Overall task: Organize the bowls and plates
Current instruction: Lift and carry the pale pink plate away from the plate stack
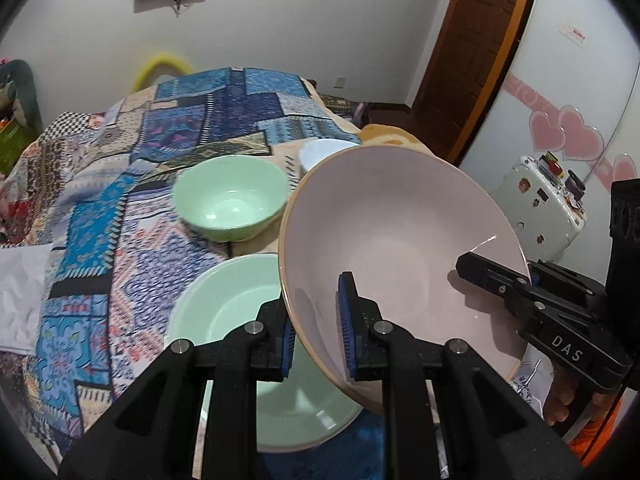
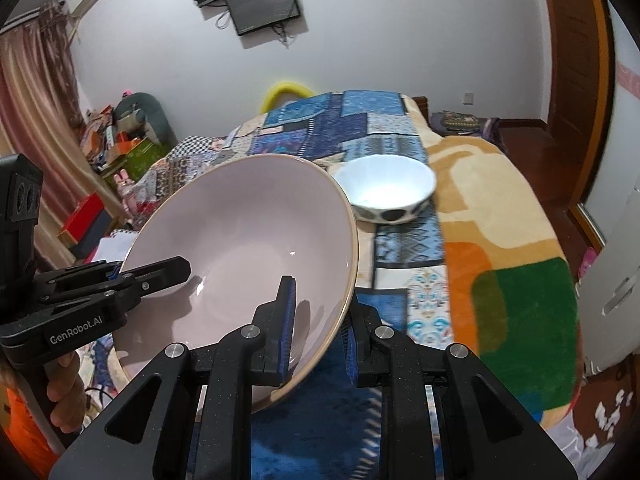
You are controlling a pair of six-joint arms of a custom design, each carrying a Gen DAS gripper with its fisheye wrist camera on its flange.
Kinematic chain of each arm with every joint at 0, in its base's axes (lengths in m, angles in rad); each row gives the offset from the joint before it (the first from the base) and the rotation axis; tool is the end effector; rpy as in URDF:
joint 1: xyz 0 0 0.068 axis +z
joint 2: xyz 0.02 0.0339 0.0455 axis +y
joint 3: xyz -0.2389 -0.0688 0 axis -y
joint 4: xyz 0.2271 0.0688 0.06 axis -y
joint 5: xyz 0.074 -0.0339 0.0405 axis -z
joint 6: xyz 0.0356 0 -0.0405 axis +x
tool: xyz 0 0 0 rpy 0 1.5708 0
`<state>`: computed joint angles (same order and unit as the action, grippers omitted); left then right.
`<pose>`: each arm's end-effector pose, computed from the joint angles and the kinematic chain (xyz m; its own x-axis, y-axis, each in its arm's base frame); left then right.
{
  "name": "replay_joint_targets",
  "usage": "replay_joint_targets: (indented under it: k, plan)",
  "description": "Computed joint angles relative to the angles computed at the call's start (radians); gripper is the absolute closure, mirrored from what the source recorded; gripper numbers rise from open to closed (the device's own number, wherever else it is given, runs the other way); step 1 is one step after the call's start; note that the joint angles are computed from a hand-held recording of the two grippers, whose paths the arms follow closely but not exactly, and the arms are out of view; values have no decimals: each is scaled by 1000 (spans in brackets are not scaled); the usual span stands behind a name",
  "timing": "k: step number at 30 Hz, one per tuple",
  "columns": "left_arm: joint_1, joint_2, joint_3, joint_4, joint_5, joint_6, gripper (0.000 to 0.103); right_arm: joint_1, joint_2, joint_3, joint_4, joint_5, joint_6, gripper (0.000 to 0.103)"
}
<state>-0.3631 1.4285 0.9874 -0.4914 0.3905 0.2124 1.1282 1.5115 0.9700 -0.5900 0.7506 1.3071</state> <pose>0.2577 -0.1124 0.2214 -0.6199 0.4441 -0.6469 0.6866 0.7061 -0.1732 0.1393 0.2371 0.1958 -0.6191 0.3423 -0.7068 0.2344 0.9395 0.2497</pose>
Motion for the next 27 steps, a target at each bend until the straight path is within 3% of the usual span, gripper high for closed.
replay_joint_targets:
  k: [16, 27]
  plan:
    - [378, -42, -21, -106, 134, 203, 84, -11, 291, 286, 125, -80, -194, 84]
    - [575, 58, 15, -118, 161, 302, 84, -41, 495, 492, 176, -188, -307, 84]
